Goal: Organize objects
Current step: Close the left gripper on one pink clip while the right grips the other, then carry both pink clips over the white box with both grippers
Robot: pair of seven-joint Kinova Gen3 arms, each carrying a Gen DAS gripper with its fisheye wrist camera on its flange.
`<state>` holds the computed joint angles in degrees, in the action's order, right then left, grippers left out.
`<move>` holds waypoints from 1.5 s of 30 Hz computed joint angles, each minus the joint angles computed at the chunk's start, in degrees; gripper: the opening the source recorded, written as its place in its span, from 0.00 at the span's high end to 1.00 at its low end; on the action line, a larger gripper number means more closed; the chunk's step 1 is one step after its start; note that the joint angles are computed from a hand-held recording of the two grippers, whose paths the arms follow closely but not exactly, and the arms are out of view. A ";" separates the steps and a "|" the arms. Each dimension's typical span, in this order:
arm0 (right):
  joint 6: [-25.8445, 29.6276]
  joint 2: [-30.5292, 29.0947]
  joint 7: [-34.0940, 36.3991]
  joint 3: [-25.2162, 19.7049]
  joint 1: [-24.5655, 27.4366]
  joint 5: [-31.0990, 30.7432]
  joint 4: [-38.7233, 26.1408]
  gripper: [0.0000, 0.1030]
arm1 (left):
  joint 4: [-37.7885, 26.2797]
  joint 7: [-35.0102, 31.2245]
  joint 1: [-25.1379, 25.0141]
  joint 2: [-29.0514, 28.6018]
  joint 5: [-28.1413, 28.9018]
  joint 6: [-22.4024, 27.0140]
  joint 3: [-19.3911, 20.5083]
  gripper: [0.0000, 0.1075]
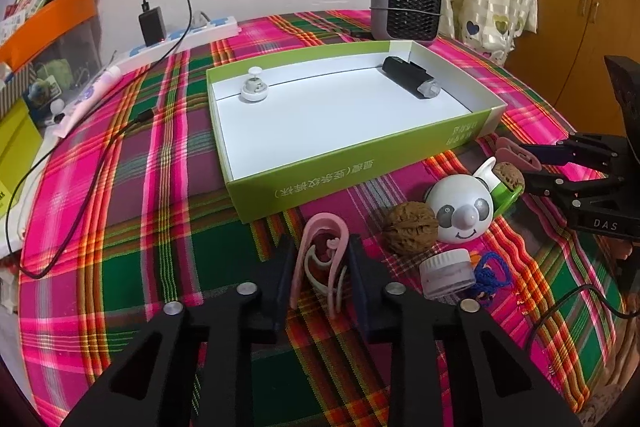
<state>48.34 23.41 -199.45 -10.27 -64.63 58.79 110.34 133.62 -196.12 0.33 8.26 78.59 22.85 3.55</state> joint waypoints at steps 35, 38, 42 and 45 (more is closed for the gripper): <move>2.09 0.71 0.87 0.09 -0.61 -1.45 -1.60 0.76 | 0.08 1.78 0.59 -0.37 0.17 -1.62 0.19 0.80; 2.87 0.62 0.02 0.27 -1.05 -1.32 -1.63 0.76 | 0.35 1.39 0.77 -0.86 0.55 -1.96 0.26 0.80; 3.21 0.27 -0.99 0.08 -1.12 -1.09 -1.38 0.76 | 0.47 1.74 0.98 -1.75 0.64 -2.12 0.18 0.80; 3.42 0.00 -1.98 -0.06 -1.33 -0.53 -1.20 0.76 | 0.80 1.20 1.24 -2.76 1.52 -2.02 0.05 0.80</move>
<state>51.76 23.41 -201.44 -10.33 -65.97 58.27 109.14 134.43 -194.92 1.57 5.50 80.12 20.83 3.61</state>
